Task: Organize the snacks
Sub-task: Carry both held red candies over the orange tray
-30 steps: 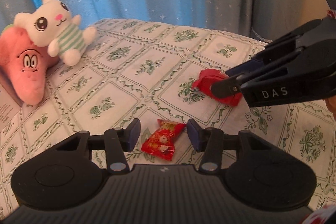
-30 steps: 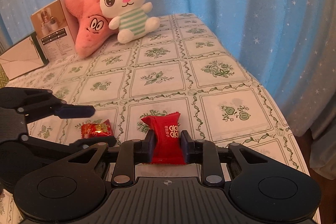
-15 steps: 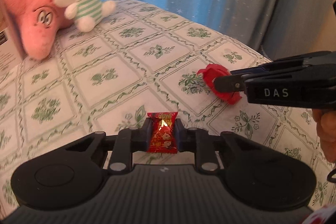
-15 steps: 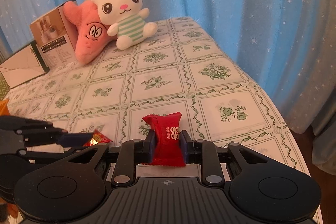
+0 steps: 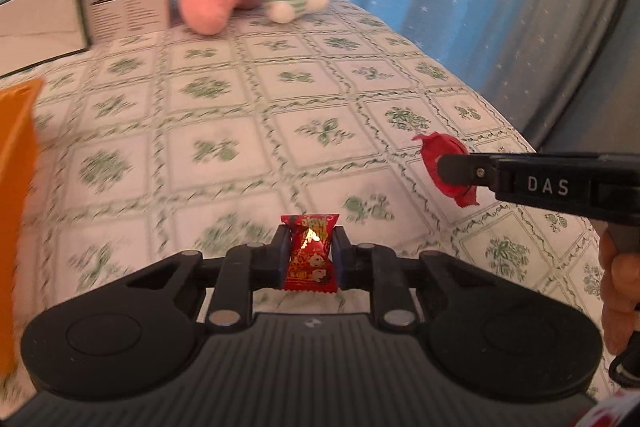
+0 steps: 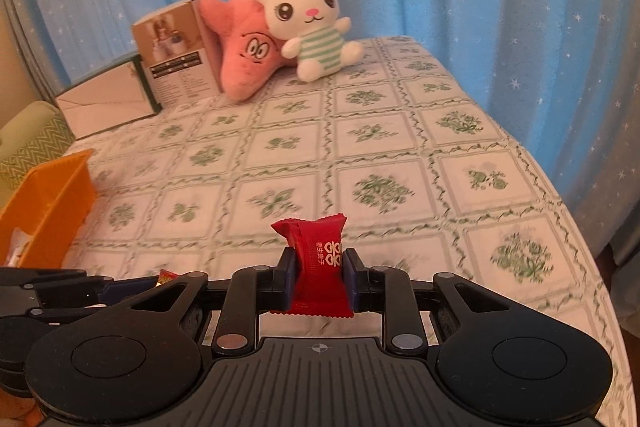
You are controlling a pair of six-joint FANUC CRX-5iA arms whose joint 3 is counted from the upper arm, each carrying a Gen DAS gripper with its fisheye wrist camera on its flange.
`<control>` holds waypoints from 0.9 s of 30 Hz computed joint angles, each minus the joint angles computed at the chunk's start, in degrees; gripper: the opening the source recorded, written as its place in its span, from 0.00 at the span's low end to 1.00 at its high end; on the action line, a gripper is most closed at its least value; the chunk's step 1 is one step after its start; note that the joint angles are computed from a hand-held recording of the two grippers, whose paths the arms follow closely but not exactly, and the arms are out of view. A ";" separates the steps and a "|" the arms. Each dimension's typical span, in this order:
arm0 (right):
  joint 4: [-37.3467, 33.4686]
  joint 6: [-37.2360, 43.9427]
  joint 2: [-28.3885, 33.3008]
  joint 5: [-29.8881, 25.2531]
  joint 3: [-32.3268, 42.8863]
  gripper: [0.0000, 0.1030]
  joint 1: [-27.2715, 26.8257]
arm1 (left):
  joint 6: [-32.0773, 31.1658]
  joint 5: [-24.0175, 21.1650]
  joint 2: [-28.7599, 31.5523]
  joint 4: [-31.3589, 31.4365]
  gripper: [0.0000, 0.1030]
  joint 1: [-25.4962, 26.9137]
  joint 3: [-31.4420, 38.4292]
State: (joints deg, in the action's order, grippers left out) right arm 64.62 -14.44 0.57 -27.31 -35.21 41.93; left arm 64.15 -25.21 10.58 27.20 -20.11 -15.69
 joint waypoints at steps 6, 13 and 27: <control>-0.46 -4.55 -3.02 -4.80 -2.01 0.24 7.52 | 6.76 -1.69 -8.95 -5.12 0.18 2.50 -6.17; -1.89 -9.86 -5.61 -12.08 -3.46 0.24 16.84 | 9.99 -4.74 -18.90 -8.17 0.18 5.26 -12.23; -2.72 -14.26 -5.27 -20.44 -0.44 0.24 29.31 | 10.35 -10.26 -33.92 -7.24 0.18 11.21 -20.04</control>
